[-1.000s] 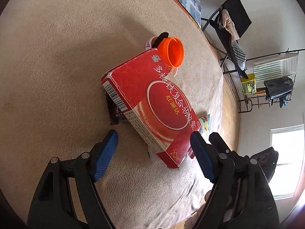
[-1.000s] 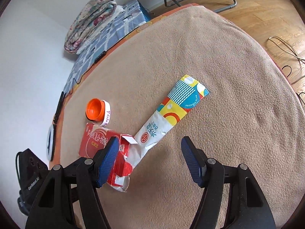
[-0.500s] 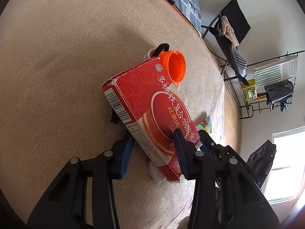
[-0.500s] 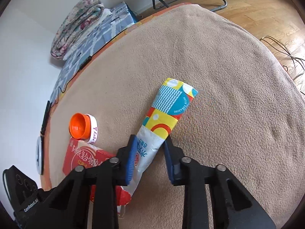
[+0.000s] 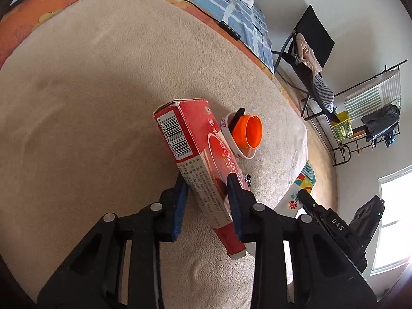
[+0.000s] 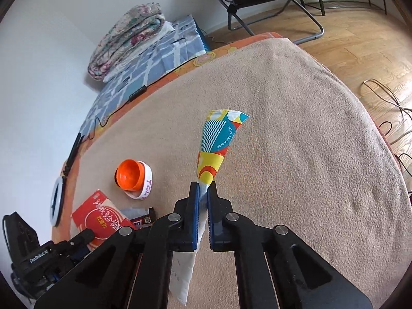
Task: Collect trash
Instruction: 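Grasp the red box with the left gripper while the right gripper grasps the colourful tube, then carry the red box with the left gripper while the right gripper carries the tube to the basket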
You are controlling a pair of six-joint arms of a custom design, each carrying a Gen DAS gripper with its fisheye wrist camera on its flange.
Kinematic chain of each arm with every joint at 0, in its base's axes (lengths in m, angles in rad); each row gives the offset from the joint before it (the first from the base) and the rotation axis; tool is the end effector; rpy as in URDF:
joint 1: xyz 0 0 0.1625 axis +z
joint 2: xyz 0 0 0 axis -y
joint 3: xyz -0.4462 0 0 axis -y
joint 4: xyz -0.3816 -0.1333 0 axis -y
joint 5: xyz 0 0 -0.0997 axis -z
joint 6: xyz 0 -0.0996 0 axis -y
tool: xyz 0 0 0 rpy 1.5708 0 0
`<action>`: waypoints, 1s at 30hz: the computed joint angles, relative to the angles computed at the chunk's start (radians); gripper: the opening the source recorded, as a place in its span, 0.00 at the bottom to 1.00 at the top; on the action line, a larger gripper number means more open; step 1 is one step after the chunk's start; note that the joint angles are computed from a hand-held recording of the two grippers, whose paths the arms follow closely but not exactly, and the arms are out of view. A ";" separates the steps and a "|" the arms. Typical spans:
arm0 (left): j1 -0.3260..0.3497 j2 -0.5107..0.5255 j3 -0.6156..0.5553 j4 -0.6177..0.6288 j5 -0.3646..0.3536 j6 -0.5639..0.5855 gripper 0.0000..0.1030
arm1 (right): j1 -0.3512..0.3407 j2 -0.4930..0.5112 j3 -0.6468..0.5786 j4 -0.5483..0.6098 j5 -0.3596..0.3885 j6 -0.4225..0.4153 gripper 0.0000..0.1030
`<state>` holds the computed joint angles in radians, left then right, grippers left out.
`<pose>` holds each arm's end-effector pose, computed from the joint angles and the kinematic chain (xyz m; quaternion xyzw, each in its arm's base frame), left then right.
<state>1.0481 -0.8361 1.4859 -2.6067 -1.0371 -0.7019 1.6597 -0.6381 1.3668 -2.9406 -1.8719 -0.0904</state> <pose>-0.2038 -0.7223 0.2208 -0.1351 0.9384 -0.3002 0.1054 0.1726 -0.7676 0.1576 0.0369 -0.9388 0.3114 0.1426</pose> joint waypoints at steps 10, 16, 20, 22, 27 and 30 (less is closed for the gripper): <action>-0.059 0.009 -0.062 0.126 0.133 0.127 0.25 | 0.037 0.012 -0.019 0.023 -0.055 -0.086 0.04; -0.075 0.029 -0.086 0.150 0.139 0.189 0.22 | 0.043 0.017 -0.026 0.044 -0.061 -0.101 0.04; -0.078 0.007 -0.069 0.142 0.134 0.210 0.21 | 0.048 0.005 -0.011 0.019 -0.058 -0.131 0.04; -0.077 -0.017 -0.047 0.137 0.129 0.203 0.20 | 0.048 -0.005 0.001 0.015 -0.050 -0.132 0.04; -0.100 -0.081 0.022 0.112 0.174 0.227 0.16 | 0.054 -0.036 0.046 -0.006 -0.035 -0.143 0.04; -0.113 -0.105 0.051 0.117 0.197 0.240 0.16 | 0.064 -0.049 0.070 -0.030 -0.038 -0.166 0.04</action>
<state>0.9355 -0.9407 1.5366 -2.4901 -0.8396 -0.4619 1.7241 -0.6872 1.4363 -2.9705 -1.9099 -0.2569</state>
